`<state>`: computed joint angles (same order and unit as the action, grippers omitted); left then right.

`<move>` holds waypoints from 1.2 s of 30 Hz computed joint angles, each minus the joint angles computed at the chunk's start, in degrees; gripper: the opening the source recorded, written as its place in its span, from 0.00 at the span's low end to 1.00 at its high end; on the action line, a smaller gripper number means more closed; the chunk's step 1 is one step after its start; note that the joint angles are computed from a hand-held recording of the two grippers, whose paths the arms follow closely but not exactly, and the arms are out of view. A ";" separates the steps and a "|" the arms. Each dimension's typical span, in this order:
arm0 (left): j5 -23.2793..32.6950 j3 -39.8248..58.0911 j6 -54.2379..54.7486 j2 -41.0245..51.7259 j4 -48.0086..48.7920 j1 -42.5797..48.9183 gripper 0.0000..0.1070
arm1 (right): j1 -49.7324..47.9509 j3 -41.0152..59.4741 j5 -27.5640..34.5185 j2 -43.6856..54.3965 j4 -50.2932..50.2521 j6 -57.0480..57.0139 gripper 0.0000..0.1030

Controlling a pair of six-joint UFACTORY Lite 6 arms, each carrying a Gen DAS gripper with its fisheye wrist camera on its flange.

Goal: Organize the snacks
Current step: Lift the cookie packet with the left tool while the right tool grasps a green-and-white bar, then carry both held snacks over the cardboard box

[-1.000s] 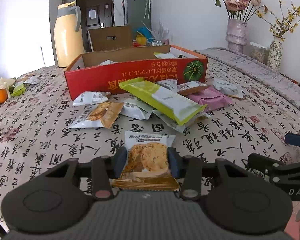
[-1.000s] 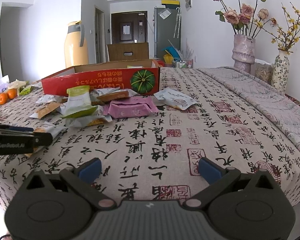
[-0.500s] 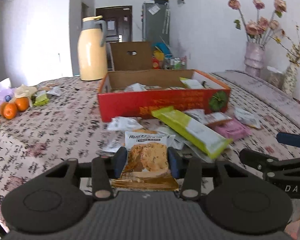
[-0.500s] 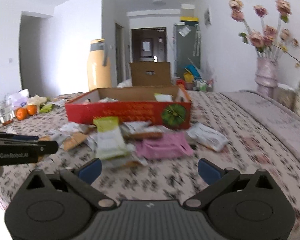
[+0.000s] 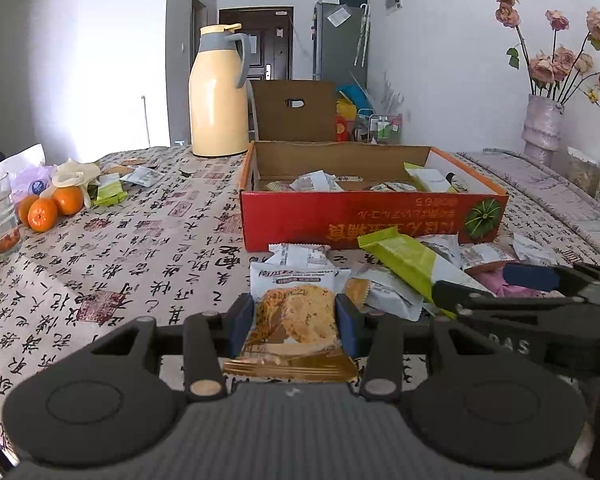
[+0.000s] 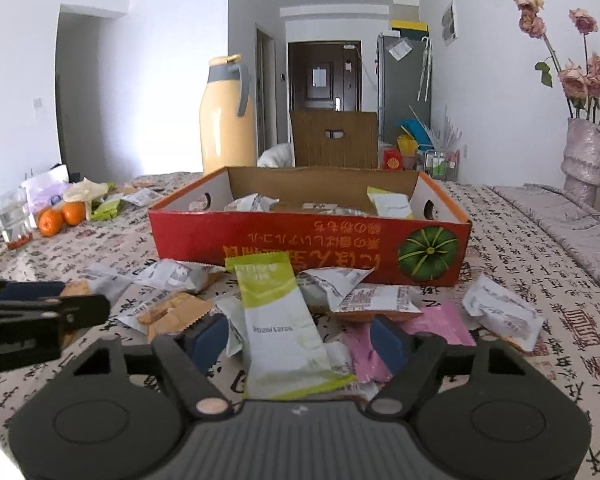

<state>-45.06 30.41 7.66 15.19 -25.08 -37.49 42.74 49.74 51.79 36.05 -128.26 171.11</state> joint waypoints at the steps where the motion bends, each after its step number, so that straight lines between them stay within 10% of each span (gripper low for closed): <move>1: 0.27 0.24 -0.15 0.16 0.49 0.38 0.42 | -0.62 0.78 -0.72 0.40 -0.48 -0.01 0.74; 7: 1.03 1.58 -1.21 1.26 2.39 2.23 0.42 | -3.42 5.03 -4.67 3.03 -2.90 0.01 0.68; 14: 2.00 3.50 -2.53 2.28 5.02 3.85 0.42 | -5.12 5.00 -7.47 2.78 -7.74 2.07 0.38; 36: 10.55 18.18 0.75 5.64 5.60 6.70 0.42 | -8.22 -4.72 -0.19 -8.17 -16.09 7.59 0.36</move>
